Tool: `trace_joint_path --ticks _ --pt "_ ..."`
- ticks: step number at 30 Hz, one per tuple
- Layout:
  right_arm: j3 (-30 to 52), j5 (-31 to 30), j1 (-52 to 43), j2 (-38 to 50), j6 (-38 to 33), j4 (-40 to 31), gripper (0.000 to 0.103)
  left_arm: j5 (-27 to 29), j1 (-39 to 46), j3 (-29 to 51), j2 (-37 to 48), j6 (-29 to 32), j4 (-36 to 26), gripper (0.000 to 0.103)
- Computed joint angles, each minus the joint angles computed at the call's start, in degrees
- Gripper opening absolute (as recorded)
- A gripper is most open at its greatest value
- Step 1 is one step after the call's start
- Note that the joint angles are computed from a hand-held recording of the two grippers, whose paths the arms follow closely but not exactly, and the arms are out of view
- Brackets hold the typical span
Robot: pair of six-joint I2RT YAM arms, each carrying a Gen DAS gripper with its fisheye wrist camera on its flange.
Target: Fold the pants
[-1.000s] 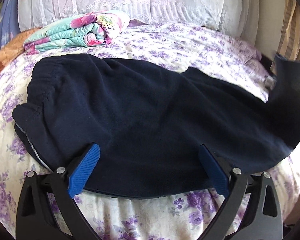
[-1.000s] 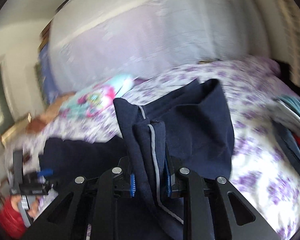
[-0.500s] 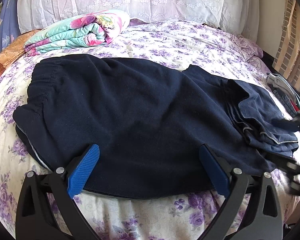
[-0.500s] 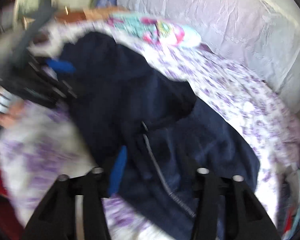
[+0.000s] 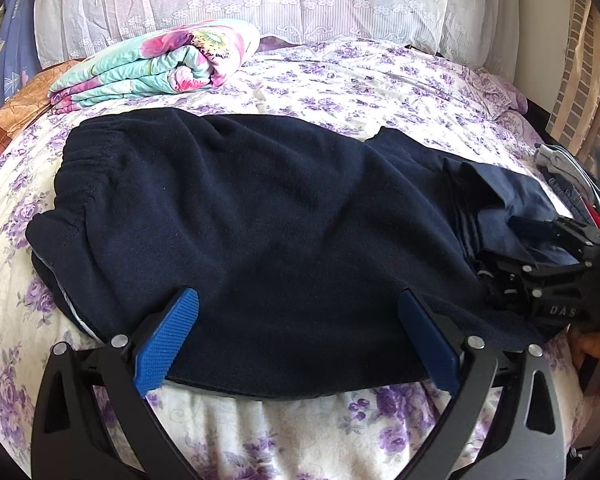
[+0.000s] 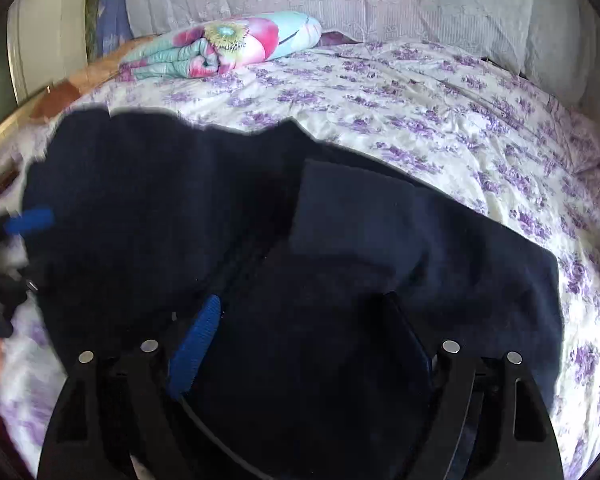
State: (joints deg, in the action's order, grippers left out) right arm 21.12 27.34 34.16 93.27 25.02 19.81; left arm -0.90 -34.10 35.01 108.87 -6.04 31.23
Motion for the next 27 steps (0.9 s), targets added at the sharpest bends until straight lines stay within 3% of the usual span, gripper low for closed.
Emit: trace_joint_path --ticks 3,6,7,9,11,12,16,22,24,27 --pt "-2.0 -4.6 -0.8 -5.1 -0.9 0.8 0.083 -0.2 0.0 0.3 0.3 0.2 -0.2 0.098" --pt "-5.8 3.2 2.4 -12.0 0.9 3.2 0.086 0.0 0.2 0.5 0.4 0.3 -0.2 0.098" --pt "-6.1 5.0 2.5 -12.3 1.1 3.8 0.093 -0.3 0.1 0.5 0.4 0.3 -0.3 0.098" --pt "-3.6 3.4 0.3 -7.3 1.8 2.7 0.100 -0.2 0.2 0.5 0.4 0.4 -0.3 0.098" --pt "1.3 -4.0 -3.5 1.1 0.7 -1.3 0.100 -0.3 0.1 0.6 0.5 0.4 -0.4 0.098" --pt "1.2 -3.0 -3.1 2.8 1.2 0.9 0.100 -0.5 0.0 0.6 0.5 0.4 -0.4 0.098" --pt "-1.0 -2.3 -2.5 -2.5 1.1 0.4 0.099 -0.8 0.0 0.8 0.6 0.6 -0.6 0.098" --pt "-9.1 6.7 3.2 -16.9 5.2 -6.1 0.099 -1.6 -0.6 0.9 0.7 0.4 -0.8 0.098" --pt "-11.0 4.8 1.4 -18.4 5.6 -7.4 0.100 -1.6 -0.5 0.9 0.7 0.5 -0.8 0.098" --pt "-14.7 -4.1 -5.1 -17.5 4.1 -0.7 0.100 -2.0 -0.7 1.1 0.7 0.6 -1.2 0.098"
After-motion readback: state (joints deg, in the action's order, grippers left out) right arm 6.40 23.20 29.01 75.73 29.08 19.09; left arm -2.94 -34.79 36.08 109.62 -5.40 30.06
